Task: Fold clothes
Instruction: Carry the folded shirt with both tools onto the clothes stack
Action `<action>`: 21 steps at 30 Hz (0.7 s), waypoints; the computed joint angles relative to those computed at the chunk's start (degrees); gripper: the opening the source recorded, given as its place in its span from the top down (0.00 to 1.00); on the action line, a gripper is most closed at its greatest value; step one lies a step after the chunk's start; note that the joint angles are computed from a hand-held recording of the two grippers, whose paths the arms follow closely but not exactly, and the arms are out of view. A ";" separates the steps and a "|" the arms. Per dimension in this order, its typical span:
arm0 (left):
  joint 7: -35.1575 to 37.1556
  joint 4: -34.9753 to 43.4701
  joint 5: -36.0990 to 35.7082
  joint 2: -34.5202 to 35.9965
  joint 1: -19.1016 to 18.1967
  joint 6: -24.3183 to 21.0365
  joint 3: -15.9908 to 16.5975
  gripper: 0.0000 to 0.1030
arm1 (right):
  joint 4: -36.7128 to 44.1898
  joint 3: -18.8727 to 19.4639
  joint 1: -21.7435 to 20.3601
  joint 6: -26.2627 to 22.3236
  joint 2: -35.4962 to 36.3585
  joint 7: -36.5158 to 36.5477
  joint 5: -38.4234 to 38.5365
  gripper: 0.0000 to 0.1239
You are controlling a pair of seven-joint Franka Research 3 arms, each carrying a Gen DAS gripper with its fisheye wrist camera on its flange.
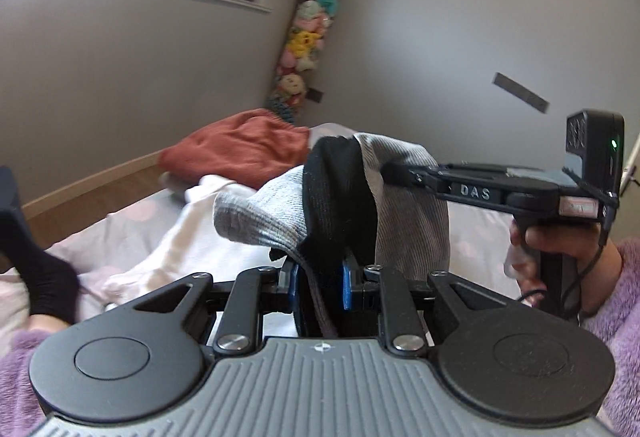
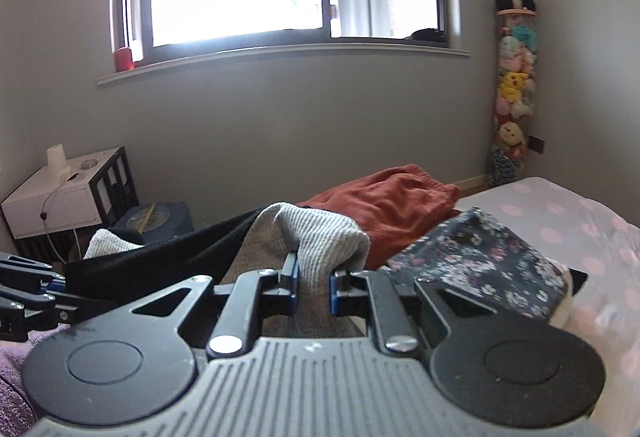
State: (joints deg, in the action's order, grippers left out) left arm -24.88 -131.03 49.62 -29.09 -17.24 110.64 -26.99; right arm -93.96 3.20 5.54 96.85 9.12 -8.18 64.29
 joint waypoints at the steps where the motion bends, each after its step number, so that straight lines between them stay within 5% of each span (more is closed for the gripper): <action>1: 0.07 -0.82 -1.15 -0.80 -0.37 -0.85 0.15 0.83 | -0.28 0.59 0.78 0.26 -0.01 -0.56 -0.84 0.87; 12: -12.61 -18.88 -7.05 -12.41 -0.09 12.31 2.97 0.83 | -1.61 3.93 9.71 9.87 2.64 4.01 -15.63 0.87; 18: -17.93 -25.78 -6.16 -19.55 2.20 20.76 3.03 0.74 | 10.50 4.38 11.09 2.58 9.35 20.59 -23.01 0.76; 21: -17.71 -28.51 -6.48 -22.38 3.44 25.00 4.03 0.71 | 19.43 4.90 11.67 -2.83 14.51 32.25 -25.09 0.58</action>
